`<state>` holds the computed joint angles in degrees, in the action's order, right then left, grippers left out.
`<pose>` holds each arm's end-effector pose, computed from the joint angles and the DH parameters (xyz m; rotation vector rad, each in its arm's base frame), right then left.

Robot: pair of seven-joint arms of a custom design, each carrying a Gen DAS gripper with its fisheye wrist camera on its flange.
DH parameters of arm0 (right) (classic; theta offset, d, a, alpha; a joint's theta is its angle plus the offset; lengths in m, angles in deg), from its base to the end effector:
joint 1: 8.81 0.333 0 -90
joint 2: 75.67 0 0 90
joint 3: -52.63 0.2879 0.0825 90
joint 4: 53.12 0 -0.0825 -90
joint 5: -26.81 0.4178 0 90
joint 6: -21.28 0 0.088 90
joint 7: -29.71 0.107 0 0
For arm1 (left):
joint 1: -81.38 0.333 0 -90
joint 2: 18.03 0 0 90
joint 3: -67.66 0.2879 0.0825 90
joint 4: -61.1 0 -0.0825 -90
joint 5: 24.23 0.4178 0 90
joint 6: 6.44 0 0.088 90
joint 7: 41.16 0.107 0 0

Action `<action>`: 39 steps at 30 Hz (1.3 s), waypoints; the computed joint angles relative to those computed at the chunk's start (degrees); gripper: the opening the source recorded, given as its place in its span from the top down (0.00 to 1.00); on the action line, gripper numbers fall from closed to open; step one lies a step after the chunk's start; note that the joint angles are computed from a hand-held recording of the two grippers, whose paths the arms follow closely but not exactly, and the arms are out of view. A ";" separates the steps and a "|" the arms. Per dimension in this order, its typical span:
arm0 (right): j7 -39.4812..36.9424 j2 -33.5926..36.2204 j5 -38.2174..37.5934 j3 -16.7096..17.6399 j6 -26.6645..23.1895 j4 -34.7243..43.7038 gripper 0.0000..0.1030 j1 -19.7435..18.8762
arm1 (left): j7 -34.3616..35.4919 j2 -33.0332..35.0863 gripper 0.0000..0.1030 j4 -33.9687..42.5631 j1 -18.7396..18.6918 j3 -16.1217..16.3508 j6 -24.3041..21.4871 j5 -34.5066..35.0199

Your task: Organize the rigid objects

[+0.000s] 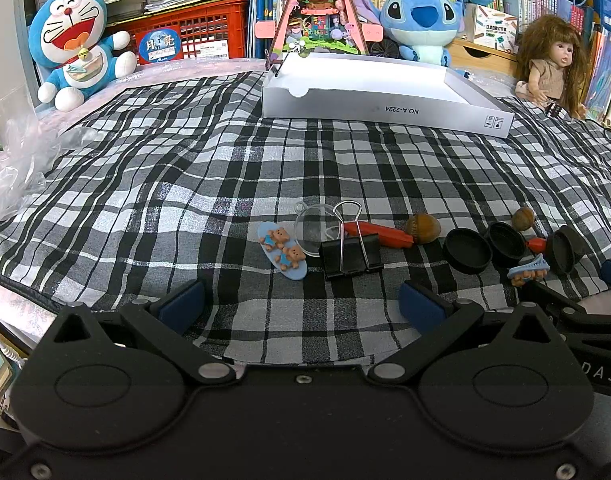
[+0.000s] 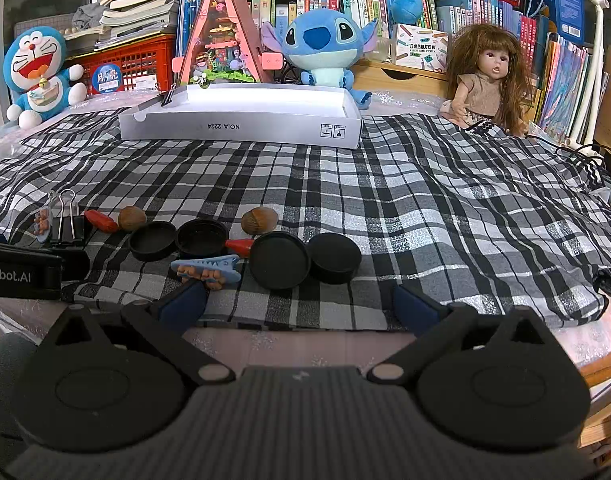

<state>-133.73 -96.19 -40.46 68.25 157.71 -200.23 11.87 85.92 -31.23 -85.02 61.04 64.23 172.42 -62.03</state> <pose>0.3873 0.2663 0.3583 -1.3661 2.0179 -1.0513 0.4811 -0.1543 0.3842 -1.3985 2.1371 -0.9136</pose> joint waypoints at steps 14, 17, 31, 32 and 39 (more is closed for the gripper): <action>0.06 -0.01 -0.12 -0.02 -0.06 0.00 0.00 0.04 | 0.07 0.01 0.00 0.03 -0.09 0.11 0.01 -0.02; -0.06 -0.04 0.00 -0.06 -0.02 0.01 0.00 0.06 | 0.04 0.01 0.00 0.02 -0.06 0.08 0.00 0.01; 0.03 -0.30 -0.40 -0.06 1.35 -0.39 0.00 -0.47 | 0.90 0.05 0.00 0.06 -0.72 0.67 0.16 -0.73; -0.29 -0.61 -0.30 -0.27 1.49 -0.55 0.00 -0.50 | 1.13 0.24 0.00 0.33 -0.78 0.77 0.13 -0.82; -1.25 -1.21 0.18 -0.45 2.80 -1.00 0.00 -1.06 | 8.45 0.73 0.00 1.28 -4.86 4.78 1.15 -8.27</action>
<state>-134.99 -97.39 -40.28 67.80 160.52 -201.23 10.81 94.37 -30.50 -83.74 56.18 69.01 173.57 -70.31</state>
